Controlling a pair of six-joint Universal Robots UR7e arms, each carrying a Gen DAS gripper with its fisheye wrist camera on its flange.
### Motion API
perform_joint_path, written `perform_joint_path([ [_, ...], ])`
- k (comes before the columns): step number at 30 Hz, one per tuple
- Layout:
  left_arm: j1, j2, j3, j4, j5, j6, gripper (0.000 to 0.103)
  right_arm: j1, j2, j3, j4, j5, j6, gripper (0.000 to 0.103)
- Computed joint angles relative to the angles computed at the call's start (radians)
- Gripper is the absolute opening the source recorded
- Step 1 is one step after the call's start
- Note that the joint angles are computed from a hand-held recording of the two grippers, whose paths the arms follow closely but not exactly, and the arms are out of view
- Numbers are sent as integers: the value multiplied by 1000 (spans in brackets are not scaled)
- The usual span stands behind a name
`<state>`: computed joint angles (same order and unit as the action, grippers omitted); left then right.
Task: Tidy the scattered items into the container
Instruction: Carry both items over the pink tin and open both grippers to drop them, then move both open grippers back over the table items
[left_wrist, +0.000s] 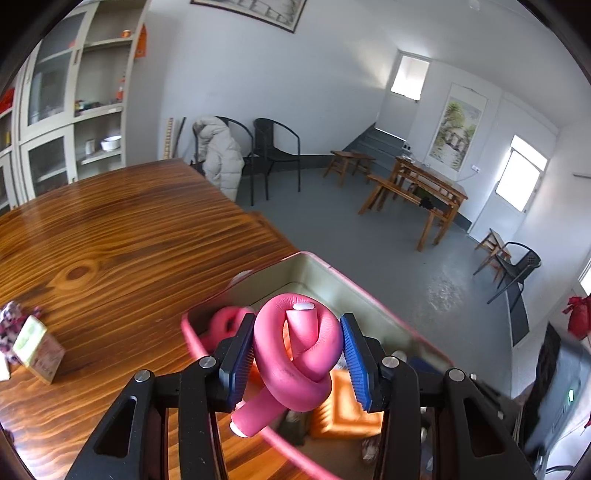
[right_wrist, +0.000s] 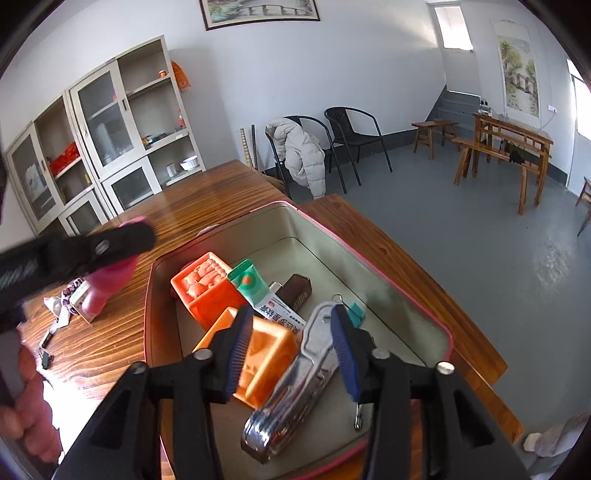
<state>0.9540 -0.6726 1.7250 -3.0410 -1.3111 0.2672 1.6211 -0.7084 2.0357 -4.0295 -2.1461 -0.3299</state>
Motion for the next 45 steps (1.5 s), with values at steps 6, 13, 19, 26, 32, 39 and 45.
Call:
perform_joint_path([
  [6, -17, 36, -32, 29, -10, 1, 66, 8, 6, 7, -7, 7, -4, 55],
  [13, -20, 32, -4, -65, 39, -5, 102, 14, 17, 6, -18, 12, -14, 64],
  [19, 4, 0, 3, -64, 54, -19, 102, 23, 25, 0, 5, 28, 5, 65],
  [26, 30, -43, 14, -77, 62, -42, 102, 68, 62, -26, -2, 26, -18, 70],
  [32, 46, -82, 42, -116, 99, -16, 102, 101, 101, -60, 22, 23, -24, 74],
  [39, 71, -141, 68, -124, 82, -14, 102, 135, 135, -84, 78, 29, -6, 74],
  [45, 85, -186, 90, -139, 83, 9, 102, 155, 171, -119, 122, 28, 0, 77],
])
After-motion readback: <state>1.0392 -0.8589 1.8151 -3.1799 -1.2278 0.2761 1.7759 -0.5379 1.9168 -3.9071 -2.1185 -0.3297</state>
